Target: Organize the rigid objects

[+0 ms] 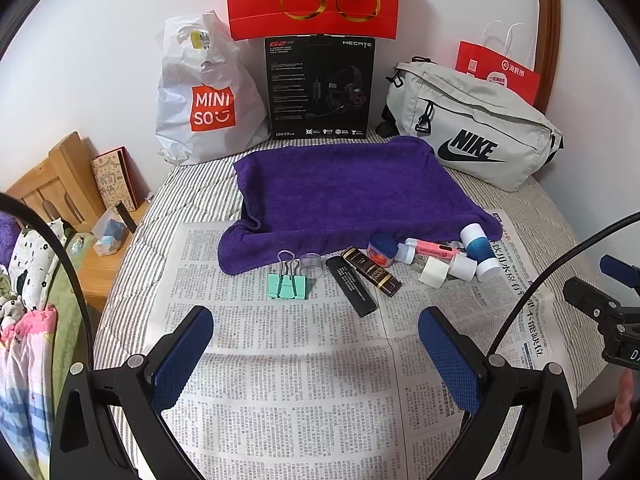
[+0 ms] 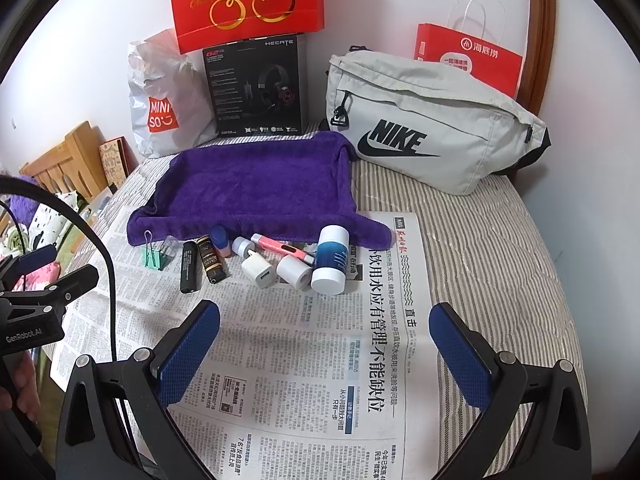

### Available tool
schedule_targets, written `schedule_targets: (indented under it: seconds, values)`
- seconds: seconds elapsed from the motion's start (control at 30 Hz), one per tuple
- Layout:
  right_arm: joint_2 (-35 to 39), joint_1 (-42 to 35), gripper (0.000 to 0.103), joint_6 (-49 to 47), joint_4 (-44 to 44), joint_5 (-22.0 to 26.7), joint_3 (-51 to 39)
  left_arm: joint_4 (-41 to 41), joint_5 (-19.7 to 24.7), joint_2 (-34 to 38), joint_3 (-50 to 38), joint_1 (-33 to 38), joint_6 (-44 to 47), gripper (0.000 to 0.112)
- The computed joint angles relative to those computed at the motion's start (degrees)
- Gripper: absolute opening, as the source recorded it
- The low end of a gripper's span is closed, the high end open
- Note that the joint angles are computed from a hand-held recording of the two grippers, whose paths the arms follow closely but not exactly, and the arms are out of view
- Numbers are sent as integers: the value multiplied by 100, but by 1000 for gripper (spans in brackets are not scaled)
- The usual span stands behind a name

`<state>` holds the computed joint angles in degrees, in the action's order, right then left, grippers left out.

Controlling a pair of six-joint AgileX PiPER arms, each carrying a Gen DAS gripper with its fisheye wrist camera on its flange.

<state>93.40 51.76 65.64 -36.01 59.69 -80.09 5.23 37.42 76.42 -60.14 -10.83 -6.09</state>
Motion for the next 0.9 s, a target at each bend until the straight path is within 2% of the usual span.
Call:
schedule_targets:
  seconds: [0.27,0.57,0.77,0.9]
  values:
    - [-1,-88,103,-43,45,-70,9,-53,-13,43,-29,27,86,103]
    - [134,-442,103,-298,256,-394,84,-498,-463,446,-73,298,792,103]
    - [243,-712,103,-379,442,-698,235,79,-714,1062,-185,474,408,103]
    - [351,-846,103,-493,580,-889,327,-338,-895,1596,-348,679,891,103]
